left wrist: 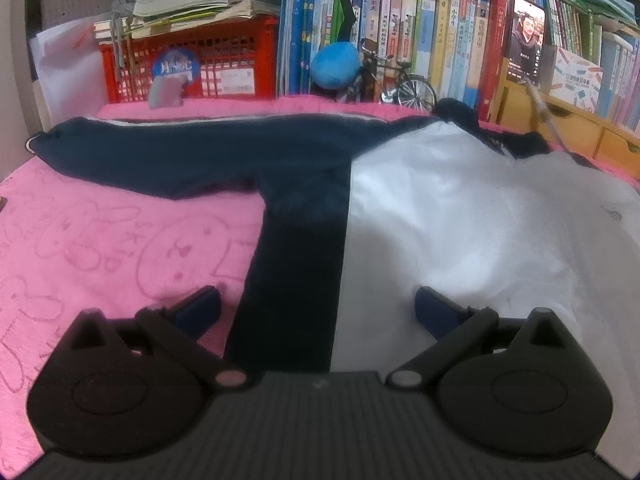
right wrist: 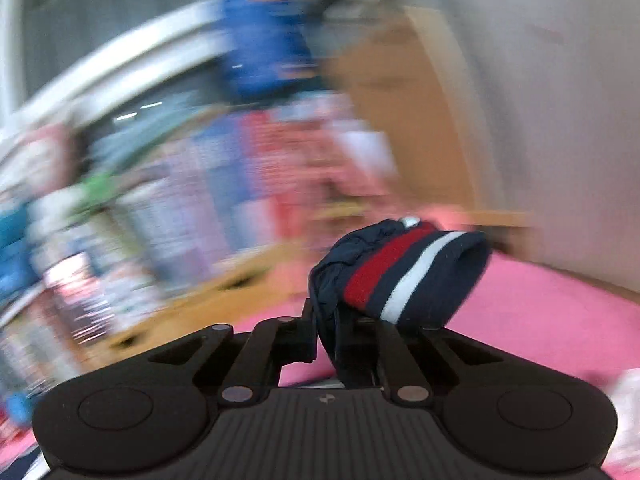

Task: Fold clothes
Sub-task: 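Grasp the striped sleeve cuff with the right gripper, then carry the cuff across the jacket front toward the collar with the right gripper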

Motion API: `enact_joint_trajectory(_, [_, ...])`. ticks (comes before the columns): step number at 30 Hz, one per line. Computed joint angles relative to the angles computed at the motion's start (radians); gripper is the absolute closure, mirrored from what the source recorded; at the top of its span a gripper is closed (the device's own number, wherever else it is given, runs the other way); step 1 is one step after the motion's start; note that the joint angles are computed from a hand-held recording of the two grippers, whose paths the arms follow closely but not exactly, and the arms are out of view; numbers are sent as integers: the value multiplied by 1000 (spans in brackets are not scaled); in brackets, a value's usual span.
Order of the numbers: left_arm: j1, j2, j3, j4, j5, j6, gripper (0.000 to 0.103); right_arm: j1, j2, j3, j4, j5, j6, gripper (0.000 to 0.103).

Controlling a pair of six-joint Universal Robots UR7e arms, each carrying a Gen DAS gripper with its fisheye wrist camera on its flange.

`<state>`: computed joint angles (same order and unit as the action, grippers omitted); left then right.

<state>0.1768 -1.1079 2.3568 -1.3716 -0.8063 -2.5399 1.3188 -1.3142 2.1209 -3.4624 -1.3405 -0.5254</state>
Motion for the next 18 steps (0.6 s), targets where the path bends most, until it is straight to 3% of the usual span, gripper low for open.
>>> enact_joint_trajectory(4, [-8,-1,8,-3,3,-12,0,143,24,87,130,72,-167,94])
enact_joint_trajectory(8, [-15,-2,14,-9,5,-22,0,310,97,124,297,-8,-333,89])
enact_joint_trajectory(10, [-17,-3,16,-10,6,-24,0,350,119,143,331,-55,-365,73])
enact_joint_trajectory(12, [-17,-3,17,-11,6,-24,0,366,123,159,365,-74,-391,40])
enact_joint_trajectory(16, [-15,-1,16,-11,6,-22,0,334,58,217,390,-65,-449,37])
enact_joint_trajectory(18, [-13,0,14,-10,7,-20,0,327,61,243,283,-95,-500,26])
